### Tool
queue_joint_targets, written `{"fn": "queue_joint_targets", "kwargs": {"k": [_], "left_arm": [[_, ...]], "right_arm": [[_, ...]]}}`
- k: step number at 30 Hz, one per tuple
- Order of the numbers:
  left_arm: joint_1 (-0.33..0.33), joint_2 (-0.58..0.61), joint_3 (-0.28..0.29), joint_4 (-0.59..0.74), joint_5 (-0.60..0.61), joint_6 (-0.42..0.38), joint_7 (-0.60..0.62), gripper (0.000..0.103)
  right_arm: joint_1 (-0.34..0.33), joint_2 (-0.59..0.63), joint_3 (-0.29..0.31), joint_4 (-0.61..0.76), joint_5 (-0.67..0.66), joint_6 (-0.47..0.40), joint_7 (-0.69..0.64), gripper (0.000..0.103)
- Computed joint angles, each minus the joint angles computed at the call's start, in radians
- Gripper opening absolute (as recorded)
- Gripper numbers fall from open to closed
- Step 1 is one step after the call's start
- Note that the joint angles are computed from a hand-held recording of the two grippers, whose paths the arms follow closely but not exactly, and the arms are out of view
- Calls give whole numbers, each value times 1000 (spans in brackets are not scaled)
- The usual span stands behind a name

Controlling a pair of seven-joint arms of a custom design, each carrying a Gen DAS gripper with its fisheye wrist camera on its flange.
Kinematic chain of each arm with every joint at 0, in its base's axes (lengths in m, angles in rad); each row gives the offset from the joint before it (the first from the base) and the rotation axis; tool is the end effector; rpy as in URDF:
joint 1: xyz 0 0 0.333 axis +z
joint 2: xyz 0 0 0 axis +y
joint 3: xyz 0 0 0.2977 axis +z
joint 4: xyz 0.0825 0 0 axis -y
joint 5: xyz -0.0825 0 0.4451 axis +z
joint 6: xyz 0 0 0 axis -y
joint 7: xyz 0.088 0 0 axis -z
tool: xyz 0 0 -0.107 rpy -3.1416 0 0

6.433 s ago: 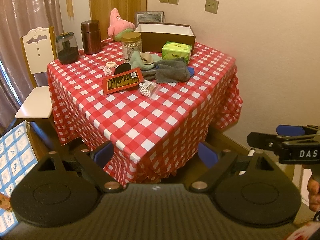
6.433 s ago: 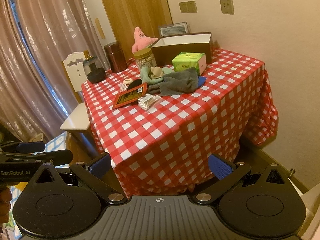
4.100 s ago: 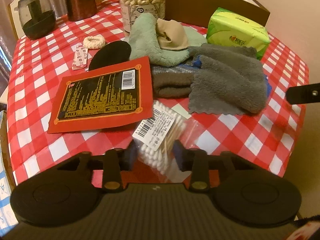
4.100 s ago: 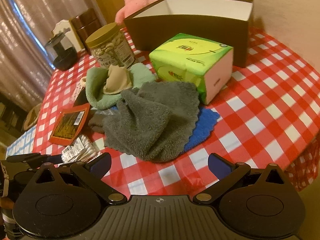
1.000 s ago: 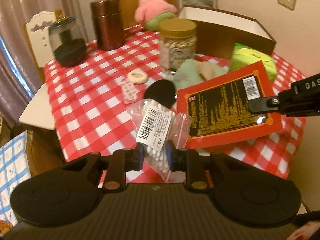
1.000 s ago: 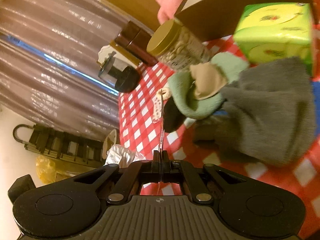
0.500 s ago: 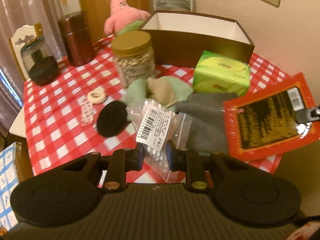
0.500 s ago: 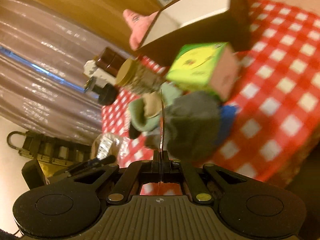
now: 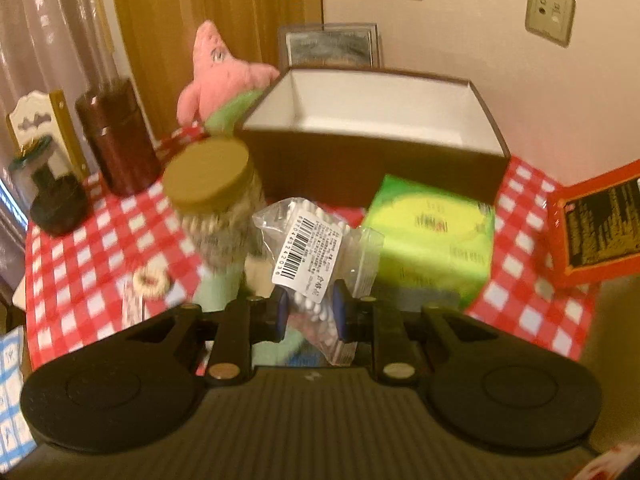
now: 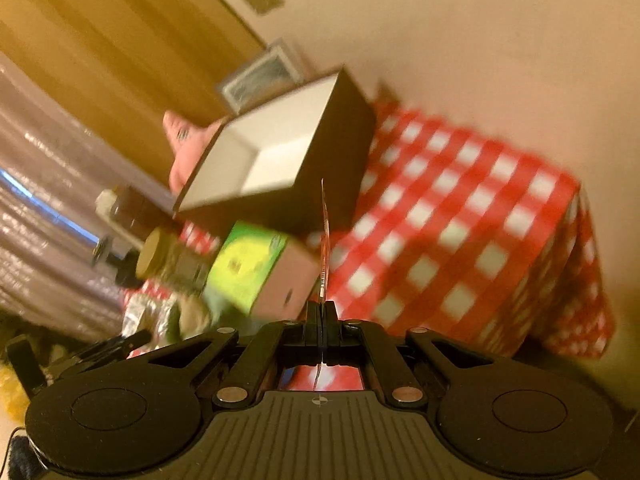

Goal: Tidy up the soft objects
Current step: 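Carry the swab bag and card packet into the brown box and release both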

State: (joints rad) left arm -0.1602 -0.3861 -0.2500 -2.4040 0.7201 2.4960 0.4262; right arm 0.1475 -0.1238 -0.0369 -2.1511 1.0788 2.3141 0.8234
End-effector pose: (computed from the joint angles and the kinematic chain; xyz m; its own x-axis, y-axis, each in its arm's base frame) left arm 0.4832 -0.2171 0.4593 0.2649 -0.9617 -0.0700 -0.7074 -0.1444 -0.6919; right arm 0.5946 0.0827 0.4479 0.3413 -0.7158 -0.6093 -0.8601 0.0237 -0.5096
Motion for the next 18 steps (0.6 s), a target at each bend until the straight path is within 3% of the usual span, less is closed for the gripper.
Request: {"fn": "queue_joint_targets", "kwargs": {"k": [7, 12, 18], "left_arm": [[57, 190, 6, 207, 136, 21, -22, 21], [56, 339, 37, 379, 193, 24, -7, 21], [27, 514, 80, 575, 184, 16, 61, 21]], "right_arm": [[1, 143, 23, 202, 121, 95, -101, 0], [-11, 265, 66, 377, 215, 102, -182, 0], [-7, 462, 142, 615, 163, 137, -148, 0]]}}
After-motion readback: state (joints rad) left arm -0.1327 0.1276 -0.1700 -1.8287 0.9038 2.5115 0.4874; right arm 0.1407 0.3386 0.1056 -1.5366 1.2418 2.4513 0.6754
